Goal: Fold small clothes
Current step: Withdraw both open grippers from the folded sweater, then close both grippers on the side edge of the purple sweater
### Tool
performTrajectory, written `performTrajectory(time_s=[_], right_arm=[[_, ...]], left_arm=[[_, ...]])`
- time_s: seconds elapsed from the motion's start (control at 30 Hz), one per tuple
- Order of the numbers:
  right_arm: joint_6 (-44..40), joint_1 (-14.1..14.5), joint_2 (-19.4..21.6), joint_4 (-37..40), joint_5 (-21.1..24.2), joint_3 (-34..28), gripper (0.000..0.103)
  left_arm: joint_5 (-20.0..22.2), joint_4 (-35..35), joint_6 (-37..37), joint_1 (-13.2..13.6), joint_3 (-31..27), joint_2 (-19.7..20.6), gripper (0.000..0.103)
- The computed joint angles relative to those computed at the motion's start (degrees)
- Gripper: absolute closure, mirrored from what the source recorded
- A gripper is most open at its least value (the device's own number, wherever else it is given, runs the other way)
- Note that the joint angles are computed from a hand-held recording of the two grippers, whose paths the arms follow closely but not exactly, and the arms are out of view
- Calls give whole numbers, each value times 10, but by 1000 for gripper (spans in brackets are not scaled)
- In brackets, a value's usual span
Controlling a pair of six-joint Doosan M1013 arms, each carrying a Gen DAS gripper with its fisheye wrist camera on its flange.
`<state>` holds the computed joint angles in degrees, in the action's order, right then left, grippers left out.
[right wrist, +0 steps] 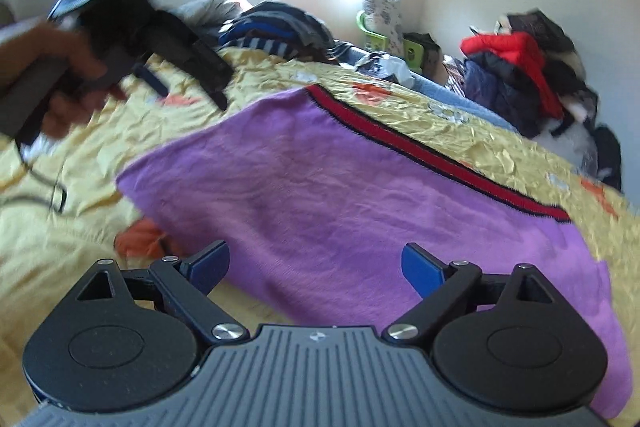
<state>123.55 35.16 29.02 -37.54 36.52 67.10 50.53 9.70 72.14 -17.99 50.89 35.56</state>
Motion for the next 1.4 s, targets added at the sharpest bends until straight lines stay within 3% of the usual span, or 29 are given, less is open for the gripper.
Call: performTrajectory(time_s=[0.4, 0.6, 0.8, 0.9, 1.17, 1.37, 1.4], right_arm=[[-32, 26, 17, -80, 24, -9, 11], [-19, 39, 31, -153, 58, -15, 11], [5, 53, 50, -239, 81, -21, 10], [16, 58, 60, -273, 93, -29, 10], [22, 57, 87, -280, 101, -69, 10], [5, 54, 109, -278, 96, -104, 10], [-3, 53, 114, -272, 97, -112, 17]], left_arm=[[-13, -9, 29, 3, 8, -2, 18], [-14, -228, 143, 40, -1, 4, 18], [59, -366, 150, 72, -49, 41, 18], [83, -386, 132, 78, -70, 58, 18], [132, -495, 128, 89, -128, 108, 18], [113, -529, 119, 89, -154, 132, 14], [111, -533, 119, 89, -160, 136, 14]])
